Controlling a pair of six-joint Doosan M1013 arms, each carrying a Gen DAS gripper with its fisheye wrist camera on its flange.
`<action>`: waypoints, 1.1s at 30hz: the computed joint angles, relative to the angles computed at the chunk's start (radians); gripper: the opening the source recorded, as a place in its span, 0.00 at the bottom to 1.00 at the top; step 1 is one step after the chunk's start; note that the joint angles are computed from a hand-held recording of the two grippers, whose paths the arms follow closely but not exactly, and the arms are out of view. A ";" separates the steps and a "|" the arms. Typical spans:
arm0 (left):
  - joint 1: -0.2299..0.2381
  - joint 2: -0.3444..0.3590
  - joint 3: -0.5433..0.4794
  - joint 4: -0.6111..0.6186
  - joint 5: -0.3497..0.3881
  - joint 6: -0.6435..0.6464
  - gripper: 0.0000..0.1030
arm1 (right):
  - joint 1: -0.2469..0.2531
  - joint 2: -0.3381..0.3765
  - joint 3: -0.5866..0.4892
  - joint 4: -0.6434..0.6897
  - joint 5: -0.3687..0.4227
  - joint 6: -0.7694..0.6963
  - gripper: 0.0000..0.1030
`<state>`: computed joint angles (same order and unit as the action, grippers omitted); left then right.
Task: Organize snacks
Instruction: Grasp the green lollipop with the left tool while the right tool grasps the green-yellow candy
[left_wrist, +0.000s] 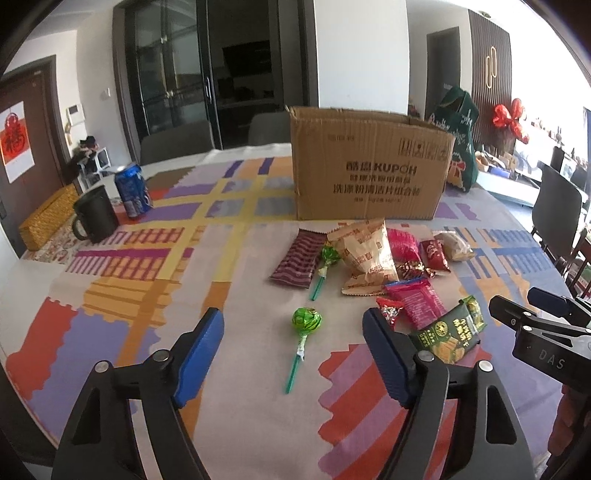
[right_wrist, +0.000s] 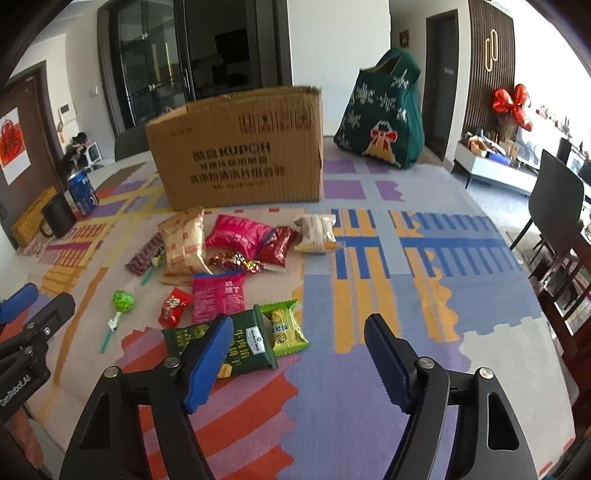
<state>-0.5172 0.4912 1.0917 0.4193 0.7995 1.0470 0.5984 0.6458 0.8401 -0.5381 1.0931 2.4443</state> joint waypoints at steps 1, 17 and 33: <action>0.003 0.008 -0.010 -0.016 0.008 0.014 0.70 | -0.003 0.005 -0.007 0.010 0.007 -0.006 0.69; 0.029 0.105 -0.126 -0.175 0.117 0.126 0.49 | -0.042 0.083 -0.108 0.151 0.089 -0.109 0.45; 0.039 0.141 -0.176 -0.248 0.165 0.181 0.26 | -0.049 0.112 -0.151 0.189 0.108 -0.151 0.23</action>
